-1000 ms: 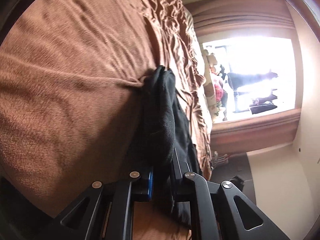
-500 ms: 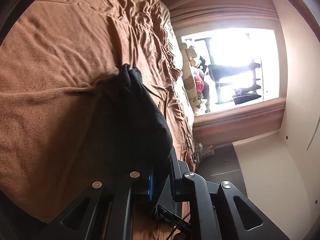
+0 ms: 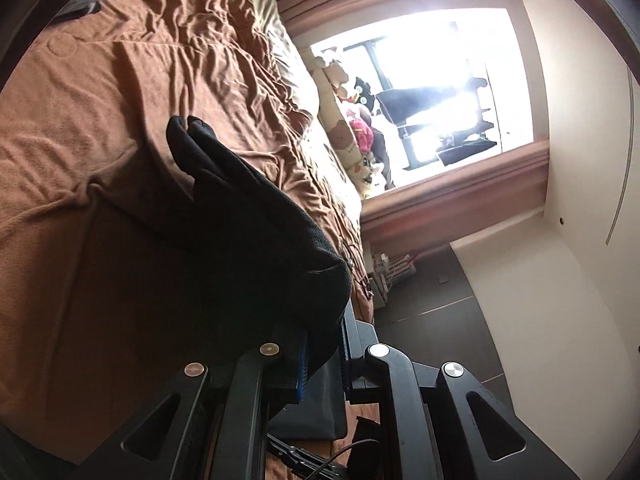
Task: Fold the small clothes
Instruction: 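Lift the folded shirt with both tools and carry it across the bed, then lower the folded shirt onto the blanket and open both tools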
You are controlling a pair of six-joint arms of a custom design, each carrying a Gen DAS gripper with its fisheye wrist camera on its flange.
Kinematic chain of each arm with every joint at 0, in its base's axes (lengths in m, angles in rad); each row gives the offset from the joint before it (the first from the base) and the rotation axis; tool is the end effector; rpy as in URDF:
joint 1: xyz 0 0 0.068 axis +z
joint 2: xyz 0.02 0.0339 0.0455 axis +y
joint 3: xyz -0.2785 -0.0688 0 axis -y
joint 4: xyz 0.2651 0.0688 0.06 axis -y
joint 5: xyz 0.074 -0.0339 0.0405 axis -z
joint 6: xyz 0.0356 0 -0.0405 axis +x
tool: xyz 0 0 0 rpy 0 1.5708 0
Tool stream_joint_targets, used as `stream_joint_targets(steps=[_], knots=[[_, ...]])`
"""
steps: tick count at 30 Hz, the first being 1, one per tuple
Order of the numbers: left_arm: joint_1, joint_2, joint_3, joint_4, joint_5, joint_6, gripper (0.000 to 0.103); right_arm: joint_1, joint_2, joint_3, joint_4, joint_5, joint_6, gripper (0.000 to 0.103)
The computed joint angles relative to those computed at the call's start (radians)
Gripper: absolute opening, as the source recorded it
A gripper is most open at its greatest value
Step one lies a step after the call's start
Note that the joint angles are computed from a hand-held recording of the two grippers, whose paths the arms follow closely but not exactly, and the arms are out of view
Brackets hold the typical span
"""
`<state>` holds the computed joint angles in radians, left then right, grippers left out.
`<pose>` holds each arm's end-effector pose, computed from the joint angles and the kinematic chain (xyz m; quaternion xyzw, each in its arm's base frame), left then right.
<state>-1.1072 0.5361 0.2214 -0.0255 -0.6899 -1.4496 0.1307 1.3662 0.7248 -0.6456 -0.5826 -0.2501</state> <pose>0.0859 -0.1212 0.1969 -0.3233 0.7240 -0.4406 0.4210 0.2362 0.0508 0.1761 -0.2193 0.9234 0.2757 0.1522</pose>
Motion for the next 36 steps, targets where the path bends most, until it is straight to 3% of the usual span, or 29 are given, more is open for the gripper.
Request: stream_joint_targets(steps=[4, 11, 16, 18, 22, 24, 33, 36], knots=[[0.077, 0.118, 0.069, 0.083, 0.108, 0.080, 0.013, -0.148, -0.060, 0.051, -0.113, -0.066, -0.084, 0.003], [0.123, 0.307, 0.184, 0.187, 0.214, 0.168, 0.013, -0.395, -0.078, 0.161, -0.313, -0.183, -0.268, 0.003], [0.141, 0.435, 0.266, 0.227, 0.268, 0.195, 0.013, -0.578, -0.039, 0.224, -0.476, -0.261, -0.480, 0.008], [0.147, 0.482, 0.301, 0.237, 0.289, 0.210, 0.013, -0.649, -0.009, 0.259, -0.578, -0.296, -0.582, 0.013], [0.167, 0.586, 0.367, 0.275, 0.348, 0.234, 0.013, -0.777, 0.034, 0.318, -0.662, -0.320, -0.707, 0.047], [0.181, 0.640, 0.399, 0.291, 0.380, 0.242, 0.013, -0.838, 0.057, 0.345, -0.709, -0.338, -0.769, 0.049], [0.188, 0.870, 0.540, 0.349, 0.474, 0.252, 0.013, -1.005, 0.170, 0.396, -0.768, -0.312, -0.880, 0.049], [0.191, 0.944, 0.583, 0.368, 0.508, 0.252, 0.013, -1.020, 0.199, 0.407, -0.751, -0.294, -0.858, 0.049]])
